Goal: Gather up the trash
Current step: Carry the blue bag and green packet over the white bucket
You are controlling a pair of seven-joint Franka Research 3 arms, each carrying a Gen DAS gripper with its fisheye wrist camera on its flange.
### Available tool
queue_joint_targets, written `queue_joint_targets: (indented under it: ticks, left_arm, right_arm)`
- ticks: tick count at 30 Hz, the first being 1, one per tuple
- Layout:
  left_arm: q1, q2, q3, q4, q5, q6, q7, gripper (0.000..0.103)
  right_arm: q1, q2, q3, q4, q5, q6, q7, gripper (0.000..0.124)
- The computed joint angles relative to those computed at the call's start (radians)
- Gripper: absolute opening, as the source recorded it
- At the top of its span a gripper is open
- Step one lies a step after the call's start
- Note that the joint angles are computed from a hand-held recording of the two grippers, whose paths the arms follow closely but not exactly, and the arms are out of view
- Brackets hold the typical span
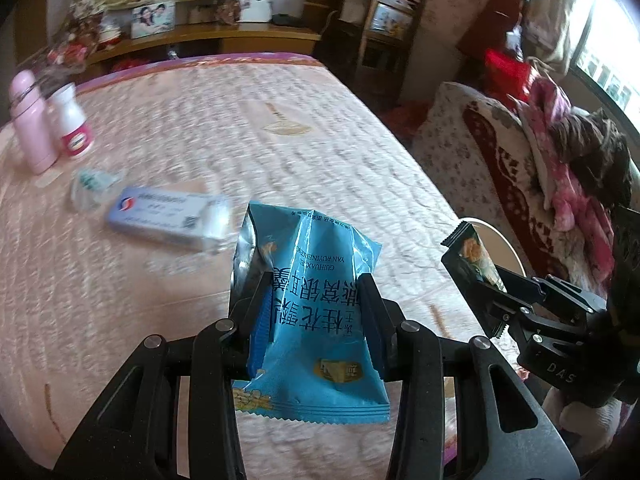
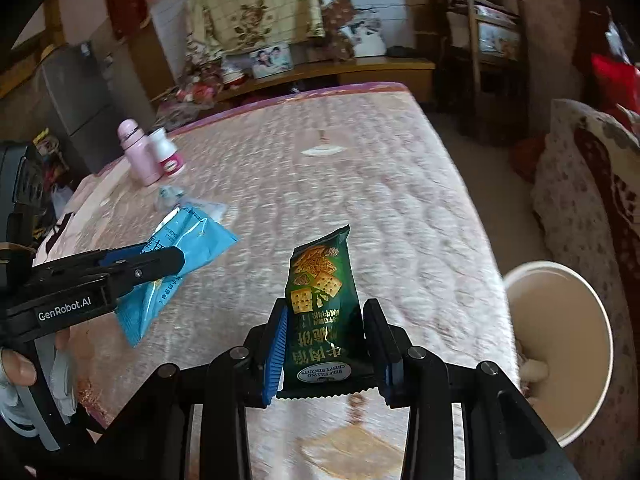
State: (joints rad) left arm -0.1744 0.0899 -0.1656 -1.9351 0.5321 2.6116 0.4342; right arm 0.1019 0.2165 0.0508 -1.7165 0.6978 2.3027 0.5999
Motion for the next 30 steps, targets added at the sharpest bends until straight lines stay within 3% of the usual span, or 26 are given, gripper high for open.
queue_joint_targets:
  ticks: [14,30]
  left_arm:
    - [-0.074,0.227,-0.005,0.296,-0.061,-0.035,0.152,0.038]
    - [-0.134,0.385,0.005,0.518,-0.139,-0.081,0.270,0.038]
  right_arm:
    - [-0.078,0.047,-0.037,0.055,-0.023,0.020,0.057,0.036]
    - [-0.149,0.107,-0.047,0.120,-0.046,0.029,0.116,0.036]
